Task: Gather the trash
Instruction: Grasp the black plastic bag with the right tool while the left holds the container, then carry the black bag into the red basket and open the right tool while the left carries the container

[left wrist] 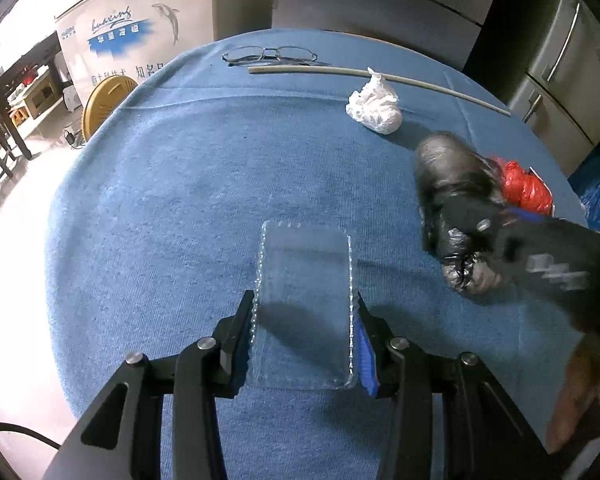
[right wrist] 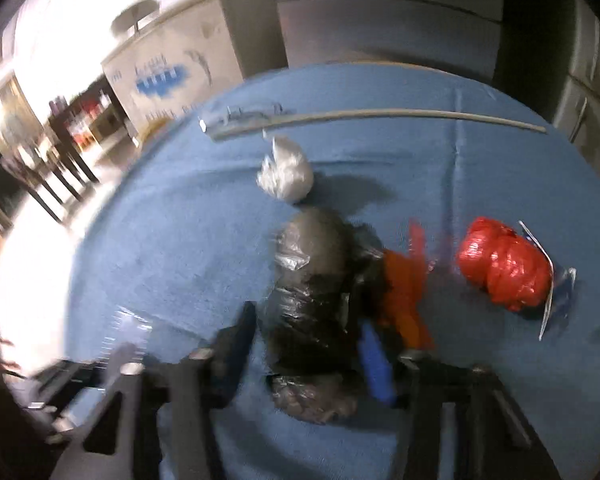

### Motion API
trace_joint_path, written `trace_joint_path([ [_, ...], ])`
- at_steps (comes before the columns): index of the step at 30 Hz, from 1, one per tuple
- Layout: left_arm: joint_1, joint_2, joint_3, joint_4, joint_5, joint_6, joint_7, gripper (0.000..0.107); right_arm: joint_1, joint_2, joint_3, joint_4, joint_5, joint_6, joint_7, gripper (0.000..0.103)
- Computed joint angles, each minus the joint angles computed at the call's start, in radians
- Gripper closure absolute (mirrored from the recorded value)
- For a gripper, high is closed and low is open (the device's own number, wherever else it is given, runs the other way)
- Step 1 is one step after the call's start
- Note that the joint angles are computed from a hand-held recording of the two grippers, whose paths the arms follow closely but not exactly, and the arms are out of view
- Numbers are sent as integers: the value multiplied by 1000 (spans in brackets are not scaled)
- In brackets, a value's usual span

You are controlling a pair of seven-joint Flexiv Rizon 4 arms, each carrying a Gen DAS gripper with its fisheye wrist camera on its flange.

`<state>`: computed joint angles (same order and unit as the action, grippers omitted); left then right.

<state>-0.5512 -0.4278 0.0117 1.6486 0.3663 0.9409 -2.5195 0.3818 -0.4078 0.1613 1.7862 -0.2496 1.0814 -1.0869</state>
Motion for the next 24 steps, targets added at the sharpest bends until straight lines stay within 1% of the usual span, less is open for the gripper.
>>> trace_joint_path([
  [3,-3,3,-2,-8,1,-8,1,61,-4,-2,1,2,7,10,0,66],
  [6,-8,6,-1,-14,6,-27,-4,62,-19,29,2,35,29,48,15,66],
  [14,-19,-1,-15,-50,8,-78,-17,62,-90,209,33,204,141,166,33,66],
  [17,-34,-8,-19,-75,20,-97,-15,62,-115,259,53,245,216,184,12,66],
  [19,-44,-11,-21,-91,27,-108,-13,62,-125,295,52,279,249,202,13,66],
  [24,-66,-12,-27,-119,44,-129,-7,62,-164,372,40,350,391,229,-7,66],
])
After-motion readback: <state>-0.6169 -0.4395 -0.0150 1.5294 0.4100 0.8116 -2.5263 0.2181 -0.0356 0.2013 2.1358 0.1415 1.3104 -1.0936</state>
